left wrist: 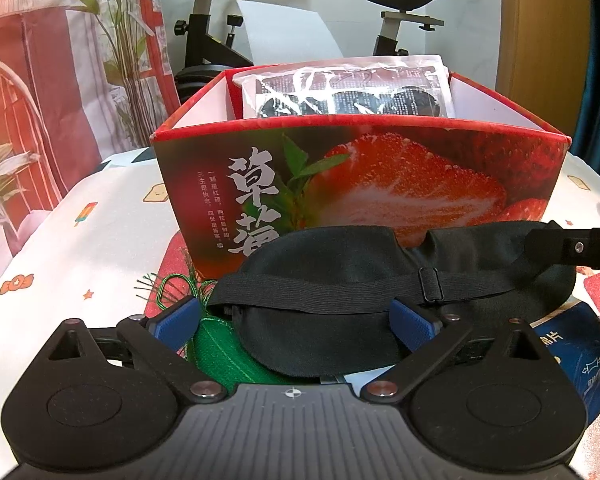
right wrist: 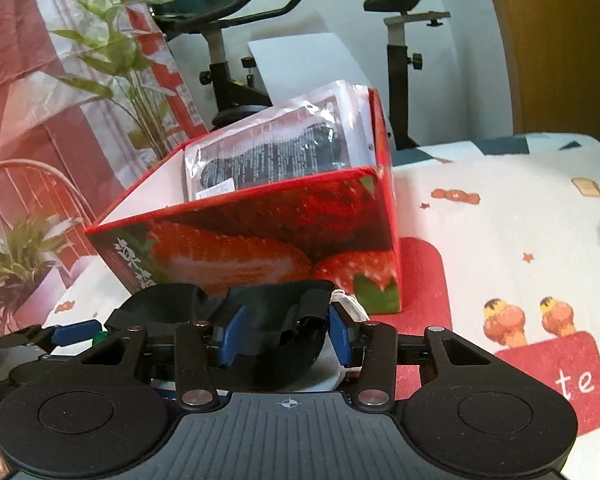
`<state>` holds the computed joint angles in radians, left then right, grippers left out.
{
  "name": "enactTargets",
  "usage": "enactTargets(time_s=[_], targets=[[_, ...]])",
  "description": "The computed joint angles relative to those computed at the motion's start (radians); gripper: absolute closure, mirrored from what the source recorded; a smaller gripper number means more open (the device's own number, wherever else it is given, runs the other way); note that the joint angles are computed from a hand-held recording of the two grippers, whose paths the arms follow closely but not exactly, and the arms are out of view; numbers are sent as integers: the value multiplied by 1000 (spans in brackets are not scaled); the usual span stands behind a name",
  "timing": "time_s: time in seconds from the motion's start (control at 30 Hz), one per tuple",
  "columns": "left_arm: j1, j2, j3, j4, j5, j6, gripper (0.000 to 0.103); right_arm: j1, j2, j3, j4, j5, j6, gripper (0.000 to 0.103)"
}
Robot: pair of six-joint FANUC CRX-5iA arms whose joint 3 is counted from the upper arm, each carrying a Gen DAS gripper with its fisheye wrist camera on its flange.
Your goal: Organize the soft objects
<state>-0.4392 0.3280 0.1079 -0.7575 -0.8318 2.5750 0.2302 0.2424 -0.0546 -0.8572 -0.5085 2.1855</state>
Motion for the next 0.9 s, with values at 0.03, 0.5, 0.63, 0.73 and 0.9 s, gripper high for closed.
enactTargets(time_s=[0.03, 0.5, 0.63, 0.73, 0.9], targets=[[0, 0, 0, 0, 0, 1, 1, 6, -2, -3, 10, 8, -2, 62], [-7, 1, -1, -14, -5, 7, 1, 5, -18, -9, -45, 10, 119, 77], [-9, 1, -1, -18, -4, 12, 1, -12, -10, 1, -61, 0, 111, 86], [-11, 2, 1, -20, -6, 14, 1, -21, -6, 5, -77, -16, 120, 86], [-9, 0, -3, -20, 0, 14, 1, 2, -4, 0, -51, 0, 133, 86]])
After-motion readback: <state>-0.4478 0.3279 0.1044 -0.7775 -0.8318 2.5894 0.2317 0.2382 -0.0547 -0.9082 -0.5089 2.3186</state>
